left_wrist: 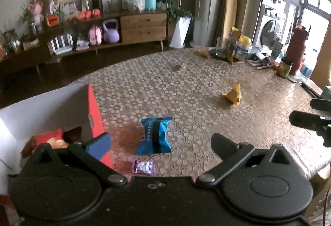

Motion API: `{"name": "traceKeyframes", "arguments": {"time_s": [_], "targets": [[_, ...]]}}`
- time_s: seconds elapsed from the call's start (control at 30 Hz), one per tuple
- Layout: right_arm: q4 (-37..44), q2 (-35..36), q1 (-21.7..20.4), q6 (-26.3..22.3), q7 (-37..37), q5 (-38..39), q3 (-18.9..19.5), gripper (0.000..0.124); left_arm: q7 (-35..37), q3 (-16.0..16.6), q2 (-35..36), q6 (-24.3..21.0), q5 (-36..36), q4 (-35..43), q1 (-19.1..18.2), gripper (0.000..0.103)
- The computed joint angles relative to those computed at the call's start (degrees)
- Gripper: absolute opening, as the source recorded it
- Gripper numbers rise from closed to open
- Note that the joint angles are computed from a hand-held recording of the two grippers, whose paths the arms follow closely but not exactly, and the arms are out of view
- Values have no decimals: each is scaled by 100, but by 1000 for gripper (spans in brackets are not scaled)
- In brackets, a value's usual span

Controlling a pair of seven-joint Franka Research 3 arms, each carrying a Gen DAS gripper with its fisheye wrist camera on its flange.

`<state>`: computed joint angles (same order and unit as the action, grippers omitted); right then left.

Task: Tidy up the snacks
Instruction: 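Grasp the blue packet with the left gripper while the right grasps the yellow triangular packet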

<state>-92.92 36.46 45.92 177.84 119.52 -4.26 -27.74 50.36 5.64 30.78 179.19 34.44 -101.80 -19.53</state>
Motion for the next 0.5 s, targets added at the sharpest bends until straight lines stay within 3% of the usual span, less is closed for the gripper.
{"name": "traceKeyframes", "arguments": {"time_s": [0.2,0.4,0.5], "targets": [[1146,703,-940,-579,-209,128,699,103,725,-759,719,-851,-451,1098,493,103],[2687,1634,-1692,-1309,-284,147,1287,103,1517,-1241,1558,-1782,-1037,2442,731,102],[3722,2240,-1997,-1832,-349,134,1534,103,1736,-1303,2023,-2299,-1377,3225,727,101]]}}
